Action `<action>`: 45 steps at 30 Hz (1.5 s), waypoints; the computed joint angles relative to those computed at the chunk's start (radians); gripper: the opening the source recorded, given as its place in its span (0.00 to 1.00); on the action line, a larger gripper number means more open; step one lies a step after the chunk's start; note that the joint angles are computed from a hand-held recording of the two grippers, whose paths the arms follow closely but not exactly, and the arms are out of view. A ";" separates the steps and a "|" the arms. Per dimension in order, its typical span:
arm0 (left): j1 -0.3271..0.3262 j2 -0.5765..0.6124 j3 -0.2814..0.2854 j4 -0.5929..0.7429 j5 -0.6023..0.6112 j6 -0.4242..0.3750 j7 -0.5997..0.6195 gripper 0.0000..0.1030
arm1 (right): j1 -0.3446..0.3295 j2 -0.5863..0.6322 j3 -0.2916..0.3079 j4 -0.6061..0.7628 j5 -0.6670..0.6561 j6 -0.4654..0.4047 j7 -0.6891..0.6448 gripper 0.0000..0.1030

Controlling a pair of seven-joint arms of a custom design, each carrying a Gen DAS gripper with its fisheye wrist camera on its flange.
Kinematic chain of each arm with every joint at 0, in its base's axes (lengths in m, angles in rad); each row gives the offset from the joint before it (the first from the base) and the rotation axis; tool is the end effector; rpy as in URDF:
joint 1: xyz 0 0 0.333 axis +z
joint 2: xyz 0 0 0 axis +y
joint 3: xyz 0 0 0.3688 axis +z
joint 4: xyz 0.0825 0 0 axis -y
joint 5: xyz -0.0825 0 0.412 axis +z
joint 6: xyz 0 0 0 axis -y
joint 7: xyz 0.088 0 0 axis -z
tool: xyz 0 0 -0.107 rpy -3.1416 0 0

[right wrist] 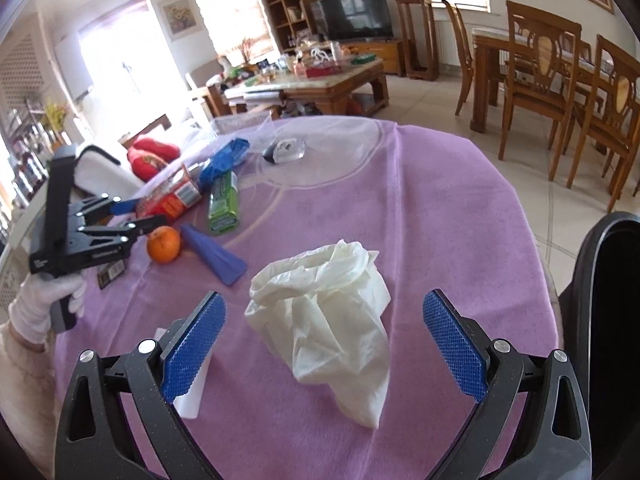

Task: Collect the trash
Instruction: 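Grasp the red snack box with left tool while right tool grasps the white glove, then carry the snack box and glove over the black bin and open both tools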

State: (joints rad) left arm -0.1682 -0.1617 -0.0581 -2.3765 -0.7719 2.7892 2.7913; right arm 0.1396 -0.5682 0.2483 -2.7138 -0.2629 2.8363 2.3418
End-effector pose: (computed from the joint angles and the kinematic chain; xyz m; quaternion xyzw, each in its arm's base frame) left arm 0.5189 -0.0878 0.4767 -0.3557 0.8691 -0.2863 0.1903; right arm 0.3628 0.1702 0.4968 -0.6107 0.7100 -0.2086 0.2820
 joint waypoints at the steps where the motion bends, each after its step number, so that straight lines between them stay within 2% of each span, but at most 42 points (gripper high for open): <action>1: -0.001 0.000 0.005 0.006 -0.011 -0.016 0.002 0.53 | -0.006 0.015 0.007 0.012 -0.006 -0.013 -0.001 0.91; 3: -0.002 -0.003 0.002 0.001 -0.028 -0.011 0.002 0.52 | 0.016 0.047 -0.012 0.032 0.002 -0.044 -0.025 0.75; 4: -0.001 -0.004 0.001 -0.002 -0.029 -0.006 0.000 0.52 | 0.031 0.063 -0.027 0.042 0.011 -0.058 -0.041 0.60; 6: -0.002 -0.013 0.008 -0.006 -0.052 -0.012 0.001 0.52 | 0.030 0.066 -0.027 0.043 0.006 -0.056 -0.036 0.53; 7: -0.005 -0.017 0.009 -0.006 -0.066 -0.017 0.002 0.52 | 0.037 0.064 -0.034 0.038 0.008 -0.043 -0.043 0.45; 13: -0.012 -0.056 0.031 -0.011 -0.179 -0.049 0.048 0.50 | 0.012 0.031 -0.008 0.014 -0.011 -0.006 -0.015 0.24; 15: -0.016 -0.077 0.043 -0.017 -0.220 -0.074 0.068 0.49 | 0.024 0.021 -0.015 0.003 -0.005 0.014 -0.022 0.22; 20: -0.024 -0.120 0.052 -0.039 -0.291 -0.071 0.100 0.49 | 0.033 -0.016 -0.009 -0.029 0.016 0.081 -0.033 0.22; 27: -0.041 -0.208 0.072 -0.076 -0.400 -0.130 0.139 0.49 | 0.034 -0.106 0.016 -0.067 0.039 0.092 -0.043 0.22; 36: -0.135 -0.327 0.034 -0.141 -0.478 -0.124 0.190 0.49 | 0.040 -0.260 0.012 -0.126 0.071 0.047 -0.056 0.22; 45: -0.257 -0.360 -0.034 -0.157 -0.561 -0.109 0.221 0.49 | 0.023 -0.545 -0.018 -0.223 0.090 -0.087 -0.065 0.22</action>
State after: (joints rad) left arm -0.4248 -0.5221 -0.0924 -2.5337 -1.3327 2.6803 3.0125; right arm 0.1629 -1.1134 0.2300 -2.9370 -0.1725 2.7494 2.2770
